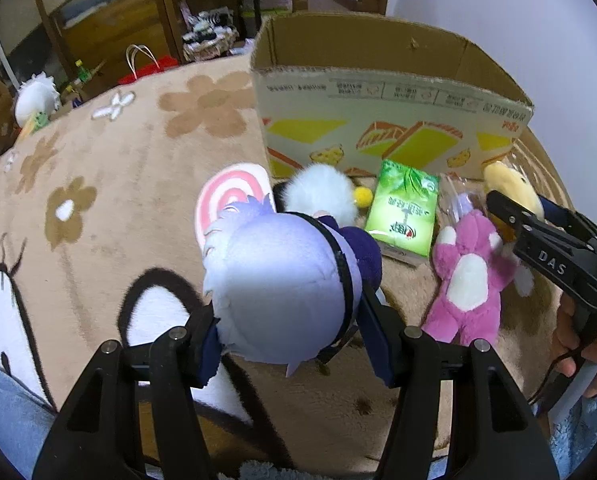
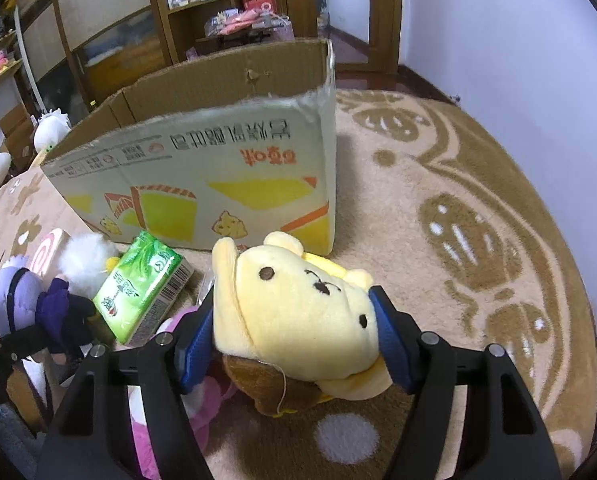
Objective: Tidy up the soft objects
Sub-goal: 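Lift the doll and bear and drop them into the cardboard box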
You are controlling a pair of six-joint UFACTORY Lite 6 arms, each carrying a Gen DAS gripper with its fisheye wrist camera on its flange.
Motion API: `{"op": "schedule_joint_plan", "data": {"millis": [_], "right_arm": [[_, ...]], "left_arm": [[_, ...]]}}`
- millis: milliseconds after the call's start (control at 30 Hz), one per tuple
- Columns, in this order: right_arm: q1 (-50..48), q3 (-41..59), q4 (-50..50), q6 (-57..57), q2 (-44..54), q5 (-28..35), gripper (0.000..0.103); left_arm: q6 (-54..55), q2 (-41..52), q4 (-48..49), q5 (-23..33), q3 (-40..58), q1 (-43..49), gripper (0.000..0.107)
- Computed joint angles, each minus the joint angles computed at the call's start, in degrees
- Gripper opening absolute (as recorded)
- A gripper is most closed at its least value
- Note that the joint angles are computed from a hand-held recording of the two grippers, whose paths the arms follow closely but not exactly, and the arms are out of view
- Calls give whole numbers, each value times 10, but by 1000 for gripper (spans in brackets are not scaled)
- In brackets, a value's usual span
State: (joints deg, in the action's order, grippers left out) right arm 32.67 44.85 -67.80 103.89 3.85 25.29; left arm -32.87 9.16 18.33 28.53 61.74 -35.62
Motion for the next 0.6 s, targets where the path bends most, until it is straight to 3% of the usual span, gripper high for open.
{"op": "schedule_joint_plan", "data": {"millis": [333, 600], "right_arm": [[79, -22, -49, 64, -78, 109, 74], [115, -11, -25, 48, -119, 185, 75]], "left_arm": [[-114, -83, 113, -28, -47, -13, 58], [-300, -162, 310, -33, -87, -43, 58]]}}
